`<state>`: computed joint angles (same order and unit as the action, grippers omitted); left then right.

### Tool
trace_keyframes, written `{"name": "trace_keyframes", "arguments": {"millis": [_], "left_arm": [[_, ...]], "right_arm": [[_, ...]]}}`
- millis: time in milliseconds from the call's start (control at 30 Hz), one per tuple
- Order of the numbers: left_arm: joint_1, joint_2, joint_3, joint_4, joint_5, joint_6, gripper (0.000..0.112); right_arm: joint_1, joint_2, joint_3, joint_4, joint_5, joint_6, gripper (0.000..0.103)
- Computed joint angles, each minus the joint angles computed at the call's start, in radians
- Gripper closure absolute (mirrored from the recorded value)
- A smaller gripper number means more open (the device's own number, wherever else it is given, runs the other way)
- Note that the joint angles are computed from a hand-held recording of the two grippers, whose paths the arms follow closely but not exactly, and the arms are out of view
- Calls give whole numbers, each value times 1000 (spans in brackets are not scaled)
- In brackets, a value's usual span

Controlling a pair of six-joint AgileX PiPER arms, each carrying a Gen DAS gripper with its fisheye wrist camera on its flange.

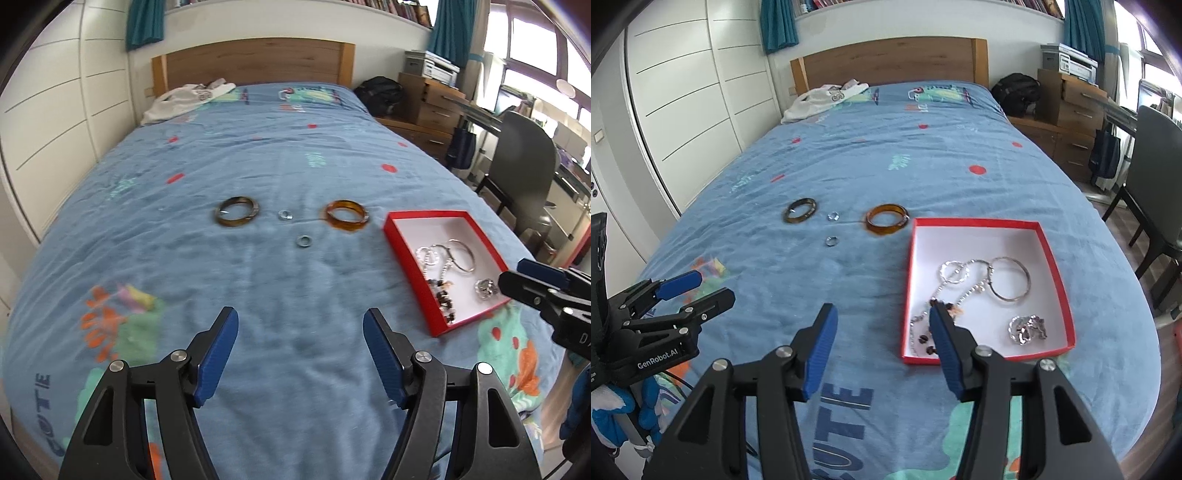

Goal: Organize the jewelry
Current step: 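Withdraw both tools from the box and move over the remaining rings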

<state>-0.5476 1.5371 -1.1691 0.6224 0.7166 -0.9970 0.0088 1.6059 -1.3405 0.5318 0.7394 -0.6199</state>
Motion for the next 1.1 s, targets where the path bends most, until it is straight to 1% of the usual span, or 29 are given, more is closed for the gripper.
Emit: {"name": "trace_keyframes", "arguments": {"millis": [100,200,433,567,767,933,1100], "left_arm": [[3,-36,24,28,30,-29,38],[16,-75,51,43,50,-45,36],[76,-139,86,48,63,-42,35],[131,-163,94,35,55,-21,35],[219,-163,97,11,32,14,35],[287,-149,114,-5,6,29,34],[363,-118,129,-23,-35,47,33]], "right_arm": [[6,-15,10,13,-8,-1,52],[18,-33,24,20,-24,-3,51],[54,-54,28,6,-44,14,48],[80,-45,9,-17,-50,36,48],[122,-16,-24,-52,-63,64,48],[149,38,-62,-60,-65,80,48],[170,106,-98,-42,-85,82,48]]}}
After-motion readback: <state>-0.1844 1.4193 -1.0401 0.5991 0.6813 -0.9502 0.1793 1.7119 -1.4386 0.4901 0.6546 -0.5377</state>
